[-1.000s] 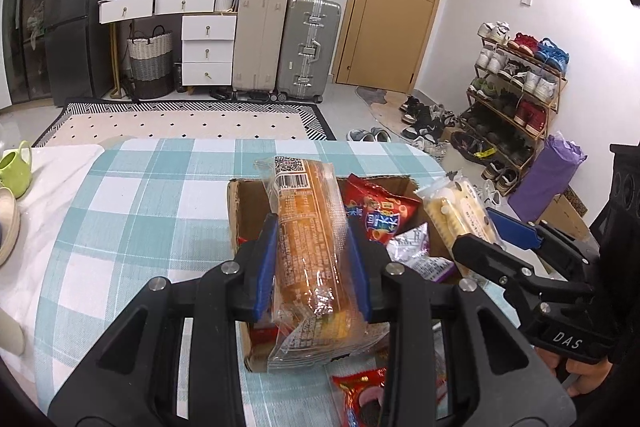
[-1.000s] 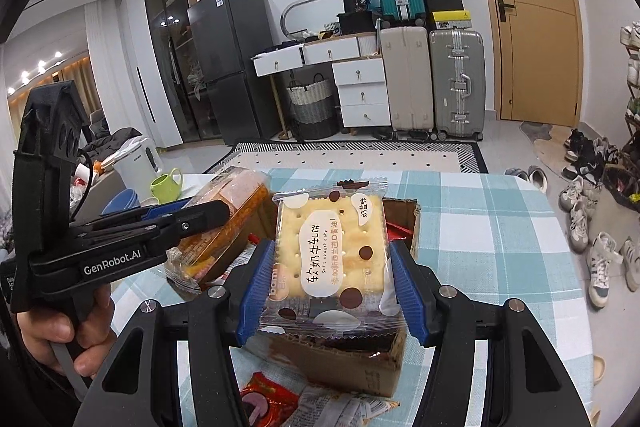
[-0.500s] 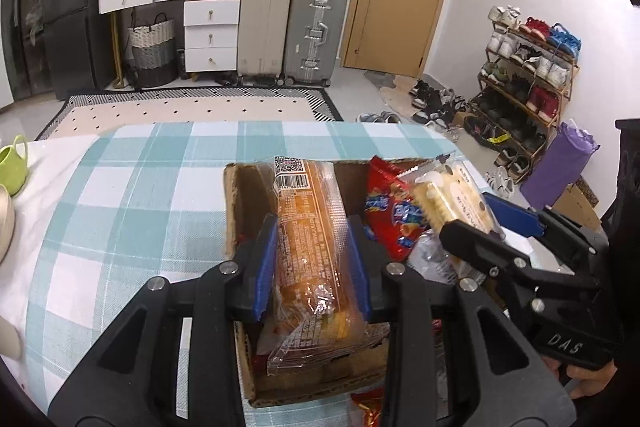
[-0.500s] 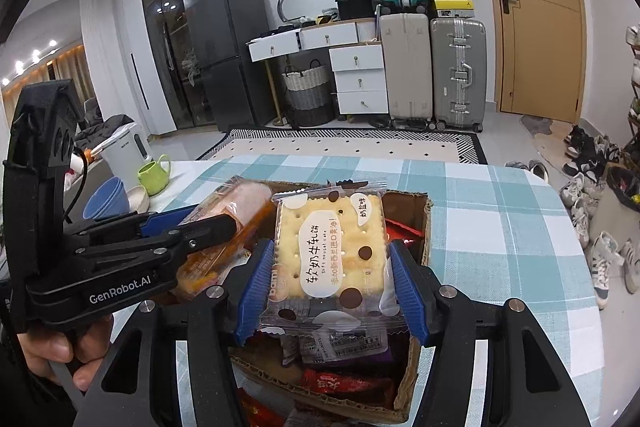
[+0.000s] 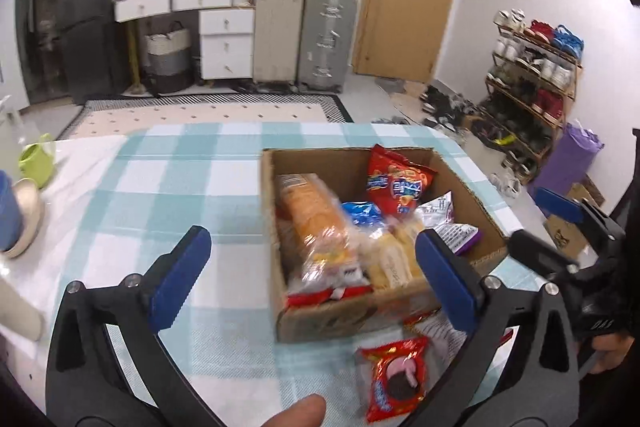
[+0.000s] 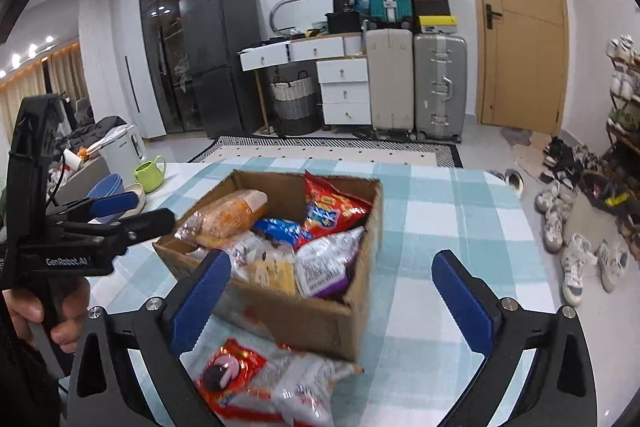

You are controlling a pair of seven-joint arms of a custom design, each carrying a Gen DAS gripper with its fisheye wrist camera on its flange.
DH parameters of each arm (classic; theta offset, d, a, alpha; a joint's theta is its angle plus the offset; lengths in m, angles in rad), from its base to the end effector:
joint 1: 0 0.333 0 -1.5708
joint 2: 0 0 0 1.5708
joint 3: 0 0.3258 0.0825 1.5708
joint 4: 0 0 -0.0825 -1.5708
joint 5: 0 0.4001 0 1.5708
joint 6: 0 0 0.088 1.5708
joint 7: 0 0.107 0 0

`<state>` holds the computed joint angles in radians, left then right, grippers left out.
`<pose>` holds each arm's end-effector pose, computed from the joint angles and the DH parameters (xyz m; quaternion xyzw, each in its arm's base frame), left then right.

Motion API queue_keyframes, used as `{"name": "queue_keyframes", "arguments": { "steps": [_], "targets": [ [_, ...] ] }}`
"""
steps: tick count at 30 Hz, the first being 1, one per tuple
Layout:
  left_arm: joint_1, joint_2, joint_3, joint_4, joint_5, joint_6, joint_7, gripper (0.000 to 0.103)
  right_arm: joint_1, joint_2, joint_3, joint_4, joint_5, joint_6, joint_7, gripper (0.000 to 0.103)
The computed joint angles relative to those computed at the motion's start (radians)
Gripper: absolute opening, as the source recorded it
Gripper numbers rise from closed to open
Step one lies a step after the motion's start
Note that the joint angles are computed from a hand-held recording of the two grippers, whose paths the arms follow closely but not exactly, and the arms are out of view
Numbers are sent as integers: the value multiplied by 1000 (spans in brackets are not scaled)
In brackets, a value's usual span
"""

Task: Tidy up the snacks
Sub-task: 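Withdraw both grippers and approach the red Oreo pack and white chip bag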

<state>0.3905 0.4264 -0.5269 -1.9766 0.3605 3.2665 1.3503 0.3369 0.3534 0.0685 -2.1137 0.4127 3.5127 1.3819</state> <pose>0.6668 -0.0890 0.3897 -0.5810 0.6772 -0.3846 0.2366 0.6022 0.2020 0.3646 -0.6495 0.5828 -0.2737 0.4044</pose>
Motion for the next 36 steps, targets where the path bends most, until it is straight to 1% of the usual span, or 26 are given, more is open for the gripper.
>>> {"name": "queue_keyframes", "arguments": {
  "steps": [1, 2, 3, 4, 5, 9, 11, 12, 13, 14, 16, 18, 19, 20, 21, 22, 23, 24, 26, 27, 28, 29, 31, 33, 34, 36],
  "targets": [
    [21, -21, -14, -29, -1, 7, -4, 102, -11, -16, 8, -26, 0, 4, 12, 102],
    [71, -33, -60, -53, 4, 4, -6, 102, -10, -29, 8, -48, 4, 10, 18, 102],
    [117, -41, -101, -76, 8, 5, -7, 102, -4, -42, 1, -69, 19, 9, 18, 102],
    [153, -53, -131, -99, 11, 6, -11, 102, 9, -53, -9, -86, 37, 11, 12, 102],
    [172, -69, -145, -121, 14, 6, -19, 102, 21, -62, -16, -98, 55, 13, 6, 102],
    [215, -116, -166, -190, 36, 23, -54, 102, -6, -90, 12, -146, 33, 5, 43, 102],
    [226, -134, -171, -218, 54, 25, -80, 102, 5, -89, 5, -150, 36, -6, 39, 102],
    [238, -136, -180, -227, 65, 27, -91, 102, 15, -88, -1, -152, 44, -11, 34, 102],
    [262, -133, -202, -235, 81, 24, -99, 102, 21, -85, -4, -152, 50, -15, 31, 102],
    [267, -132, -207, -241, 92, 22, -106, 102, 15, -79, 2, -151, 43, -21, 39, 102],
    [284, -126, -224, -252, 110, 12, -113, 102, -42, -68, 51, -156, -17, -23, 95, 102],
    [269, -126, -213, -260, 110, 4, -112, 102, -137, -53, 132, -155, -119, -28, 185, 102],
    [254, -127, -201, -265, 107, 5, -110, 102, -155, -48, 141, -155, -173, -38, 234, 102],
    [238, -124, -187, -267, 104, 7, -108, 102, -139, -42, 129, -147, -157, -45, 217, 102],
    [232, -118, -185, -269, 104, 6, -106, 102, -87, -39, 83, -140, -130, -54, 194, 102],
    [214, -114, -171, -270, 101, 6, -106, 102, -58, -35, 57, -133, -112, -62, 181, 102],
    [197, -110, -159, -268, 97, 4, -106, 102, -47, -31, 47, -126, -106, -71, 174, 102],
    [188, -103, -154, -267, 95, 0, -104, 102, -56, -23, 55, -119, -109, -76, 180, 102],
    [155, -93, -131, -261, 86, -12, -95, 102, -135, -2, 127, -100, -157, -93, 222, 102],
    [149, -86, -130, -256, 79, -26, -85, 102, -167, 11, 157, -87, -179, -100, 240, 102],
    [153, -76, -142, -249, 68, -48, -70, 102, -164, 26, 155, -70, -183, -110, 243, 102],
    [152, -70, -146, -245, 56, -61, -57, 102, -139, 35, 132, -55, -174, -123, 238, 102],
    [130, -64, -130, -242, 35, -64, -38, 102, -77, 60, 76, -12, -148, -172, 223, 102],
    [105, -60, -109, -237, 12, -72, -21, 102, -70, 78, 71, 17, -139, -214, 211, 102],
    [96, -57, -102, -235, 1, -76, -11, 102, -43, 84, 45, 28, -129, -232, 208, 102],
    [64, -57, -75, -233, -19, -79, 3, 102, 34, 89, -32, 35, -113, -260, 207, 102]
  ]
}}
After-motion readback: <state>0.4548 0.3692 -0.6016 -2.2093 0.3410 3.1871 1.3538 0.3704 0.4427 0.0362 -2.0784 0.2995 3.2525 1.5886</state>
